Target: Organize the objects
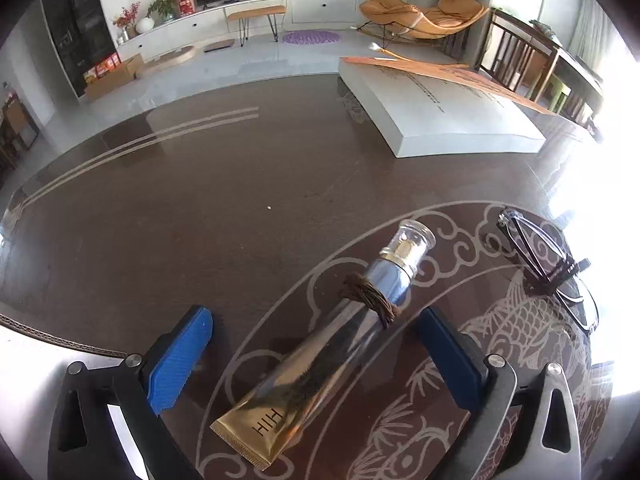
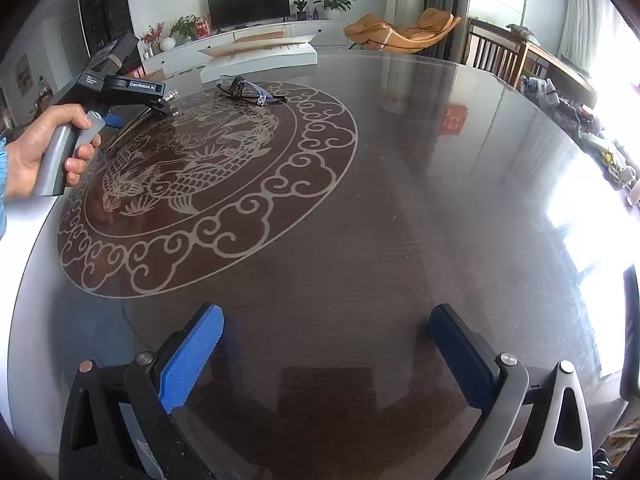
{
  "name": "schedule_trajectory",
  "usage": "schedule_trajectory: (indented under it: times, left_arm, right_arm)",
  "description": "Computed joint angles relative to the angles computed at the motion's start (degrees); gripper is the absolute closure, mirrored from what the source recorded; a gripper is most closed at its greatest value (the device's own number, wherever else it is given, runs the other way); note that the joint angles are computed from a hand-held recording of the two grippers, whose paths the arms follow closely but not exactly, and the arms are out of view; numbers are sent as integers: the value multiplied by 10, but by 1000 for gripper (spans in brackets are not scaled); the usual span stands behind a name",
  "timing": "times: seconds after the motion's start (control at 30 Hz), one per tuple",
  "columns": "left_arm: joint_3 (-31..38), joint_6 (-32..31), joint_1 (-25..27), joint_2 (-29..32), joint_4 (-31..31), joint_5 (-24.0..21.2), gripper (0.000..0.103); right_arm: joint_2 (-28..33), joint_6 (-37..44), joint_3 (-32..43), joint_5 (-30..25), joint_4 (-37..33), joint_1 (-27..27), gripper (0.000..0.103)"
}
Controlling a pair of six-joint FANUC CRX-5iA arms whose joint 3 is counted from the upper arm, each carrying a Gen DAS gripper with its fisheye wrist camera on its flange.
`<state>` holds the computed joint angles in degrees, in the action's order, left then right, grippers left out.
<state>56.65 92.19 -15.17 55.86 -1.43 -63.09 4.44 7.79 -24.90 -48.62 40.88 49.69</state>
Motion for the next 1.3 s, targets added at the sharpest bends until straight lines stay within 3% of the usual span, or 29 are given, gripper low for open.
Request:
schedule_trajectory:
  times: [0.07,0.17,0.23,0.47,0.63,0.77,0.93,1.0,1.07,1.13,1.3]
  left_arm:
    - [-84,-9,-2,-46,2,71,36]
    - [-141,23,-11,-81,-17,110,65]
    - [-177,50,-18,-105,-32,132,75]
    - [-300,166,-55,-191,-101,164,76]
    - [-416,182,-85,-273,-118,191,76]
    - [-514,134,-92,-339,-81,222,76]
    - [-587,94,-95,-387,-61,256,73]
    - [-590,107,-99,-392,-87,258,56]
    - [-581,134,-99,-386,-108,249,15]
    - [-603,125,-83,-390,-75,277,10]
    - [-591,136,-85,-380,-82,264,0]
  right_arm:
    - [0,1,0,1,0,0,0]
    - [-1,1,-1,2,0,0,0]
    - [-1,1,-1,2,0,0,0]
    - [-1,1,-2,2,0,0,0]
    - [-1,4,-2,5,0,0,0]
    - [-1,5,-2,6,1,0,0]
    - [-1,4,-2,6,1,0,0]
    - [-1,4,-2,6,1,0,0]
    - [-1,4,-2,6,1,0,0]
    - [-1,4,-2,6,1,0,0]
    - [0,4,-2,6,1,0,0]
